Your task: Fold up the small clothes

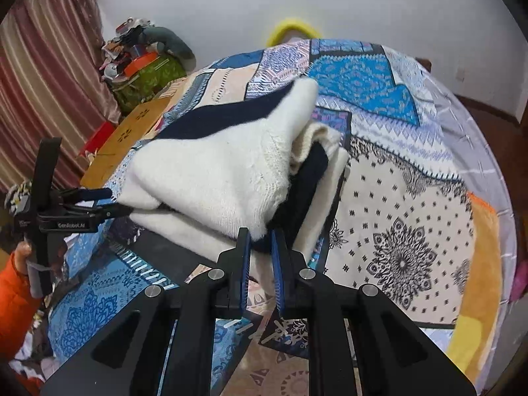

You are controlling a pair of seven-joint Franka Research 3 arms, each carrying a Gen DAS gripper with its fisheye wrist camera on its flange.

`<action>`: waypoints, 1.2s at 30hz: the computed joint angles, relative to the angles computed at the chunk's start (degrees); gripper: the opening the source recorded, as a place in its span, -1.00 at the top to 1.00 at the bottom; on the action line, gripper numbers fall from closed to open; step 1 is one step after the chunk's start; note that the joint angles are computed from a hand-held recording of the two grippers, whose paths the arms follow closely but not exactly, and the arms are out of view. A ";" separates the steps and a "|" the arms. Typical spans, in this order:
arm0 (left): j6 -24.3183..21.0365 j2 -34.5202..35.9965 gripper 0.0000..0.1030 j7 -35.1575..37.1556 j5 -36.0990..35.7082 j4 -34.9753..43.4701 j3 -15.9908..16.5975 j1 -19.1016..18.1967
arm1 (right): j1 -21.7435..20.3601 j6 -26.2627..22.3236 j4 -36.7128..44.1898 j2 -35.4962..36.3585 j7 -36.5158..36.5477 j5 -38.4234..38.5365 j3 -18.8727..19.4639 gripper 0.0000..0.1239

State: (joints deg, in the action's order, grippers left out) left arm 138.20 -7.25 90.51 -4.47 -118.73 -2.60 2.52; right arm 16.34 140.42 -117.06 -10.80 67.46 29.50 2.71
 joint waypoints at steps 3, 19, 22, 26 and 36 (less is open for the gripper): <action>-0.39 0.23 -0.74 -0.45 1.11 0.20 -0.43 -0.17 | 0.05 0.09 0.87 0.02 -0.29 -0.79 0.15 0.64; -2.01 6.00 -0.74 0.58 0.52 6.19 -2.89 -2.15 | 0.27 -3.00 6.58 6.32 -0.20 1.80 0.82 0.63; 0.29 6.54 -0.74 -1.65 5.70 6.50 -3.59 -2.67 | 0.33 -2.84 6.42 5.35 -1.82 4.48 0.52 0.71; 5.47 5.49 -0.74 -7.38 11.06 4.98 -3.43 -2.53 | 0.58 -0.24 5.14 2.50 -4.64 8.35 0.07 0.78; 6.89 0.94 -0.65 -4.46 -1.32 2.10 -0.55 -1.52 | 1.36 0.52 3.22 0.10 -7.41 10.36 -0.65 0.82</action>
State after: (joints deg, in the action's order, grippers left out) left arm 145.09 -6.31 86.04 -5.79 -116.64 -3.15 1.00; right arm 17.70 140.94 -113.84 -10.70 60.05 39.86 2.06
